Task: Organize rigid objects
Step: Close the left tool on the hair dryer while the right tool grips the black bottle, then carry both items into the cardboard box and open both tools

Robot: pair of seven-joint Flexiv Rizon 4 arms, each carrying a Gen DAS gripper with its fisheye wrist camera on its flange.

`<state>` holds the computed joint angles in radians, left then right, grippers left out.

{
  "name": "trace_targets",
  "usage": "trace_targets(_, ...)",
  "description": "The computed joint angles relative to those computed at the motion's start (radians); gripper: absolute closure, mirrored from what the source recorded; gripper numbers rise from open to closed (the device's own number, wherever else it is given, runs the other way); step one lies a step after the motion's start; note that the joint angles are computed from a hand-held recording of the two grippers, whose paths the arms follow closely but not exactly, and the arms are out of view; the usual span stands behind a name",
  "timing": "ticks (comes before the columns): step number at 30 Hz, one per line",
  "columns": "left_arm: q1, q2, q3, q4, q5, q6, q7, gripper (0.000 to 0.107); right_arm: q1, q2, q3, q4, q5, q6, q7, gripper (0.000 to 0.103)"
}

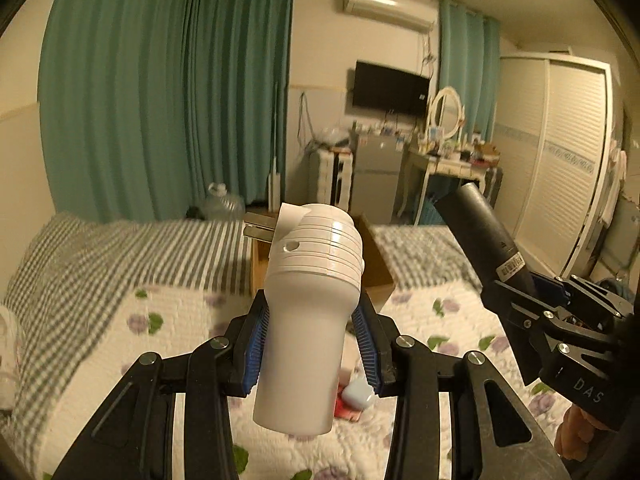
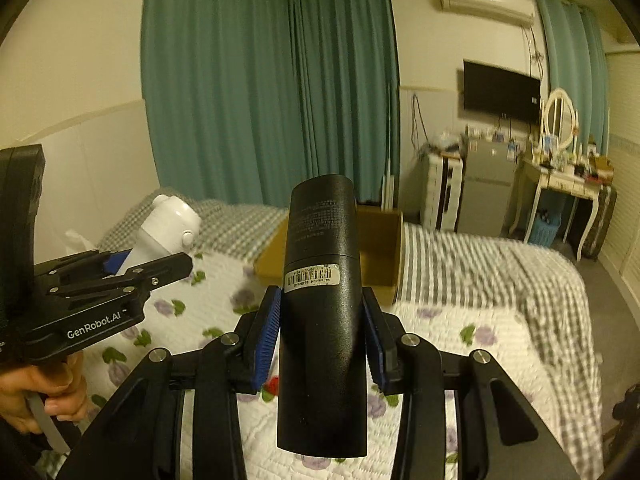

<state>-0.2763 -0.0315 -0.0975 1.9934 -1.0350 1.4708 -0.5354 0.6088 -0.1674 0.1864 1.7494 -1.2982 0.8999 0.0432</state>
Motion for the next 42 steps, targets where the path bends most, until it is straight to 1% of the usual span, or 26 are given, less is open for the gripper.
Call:
trace_targets(1, -0.003, 0.000, -0.006, -0.013, -0.031, 0.007, 0.031, 0.066, 0.002, 0.003, -0.003, -0.012, -0.014, -0.006, -0.005, 0.065)
trace_targets(5, -0.016, -0.002, -0.015, -0.056, -0.109, 0.011, 0.102, 0.066, 0.002, 0.005, -0.011, -0.055, -0.056, -0.015, -0.018, 0.065)
trace_targets(12, -0.013, -0.054, -0.039, -0.155, -0.189, 0.032, 0.181, 0.066, -0.012, -0.017, -0.035, -0.134, -0.094, 0.005, -0.034, 0.065)
trace_targets(14, -0.005, -0.077, -0.048, -0.188, -0.194, 0.033, 0.185, 0.066, -0.013, -0.030, -0.044, -0.159, -0.099, 0.009, -0.047, 0.065)
trace_targets(17, 0.015, -0.114, -0.059, -0.238, -0.169, 0.019, 0.155, 0.066, -0.020, -0.049, -0.062, -0.195, -0.099, 0.030, -0.067, 0.065)
trace_targets(22, 0.046, -0.180, -0.097, -0.304, -0.142, 0.034, 0.139, 0.066, -0.033, -0.090, -0.099, -0.251, -0.107, 0.079, -0.082, 0.065)
trace_targets(27, 0.089, -0.267, -0.116, -0.381, -0.009, 0.023, 0.033, 0.066, -0.055, -0.139, -0.138, -0.293, -0.096, 0.147, -0.084, 0.065)
trace_targets(29, 0.096, -0.311, -0.111, -0.420, 0.065, 0.017, -0.029, 0.066, -0.069, -0.179, -0.155, -0.324, -0.053, 0.189, -0.117, 0.065)
trace_targets(30, 0.087, -0.348, -0.088, -0.455, 0.128, 0.006, -0.087, 0.066, -0.071, -0.190, -0.163, -0.331, -0.036, 0.201, -0.131, 0.065)
trace_targets(33, 0.089, -0.412, -0.071, -0.514, 0.223, -0.020, -0.183, 0.066, -0.075, -0.242, -0.192, -0.362, 0.024, 0.241, -0.184, 0.065)
trace_targets(35, 0.081, -0.465, -0.050, -0.572, 0.289, -0.056, -0.257, 0.066, -0.079, -0.275, -0.212, -0.376, 0.065, 0.270, -0.213, 0.065)
trace_targets(39, 0.078, -0.550, -0.028, -0.659, 0.394, -0.112, -0.353, 0.066, -0.083, -0.339, -0.250, -0.401, 0.146, 0.318, -0.263, 0.065)
trace_targets(42, 0.070, -0.613, -0.008, -0.728, 0.470, -0.163, -0.420, 0.066, -0.087, -0.400, -0.264, -0.436, 0.231, 0.344, -0.324, 0.065)
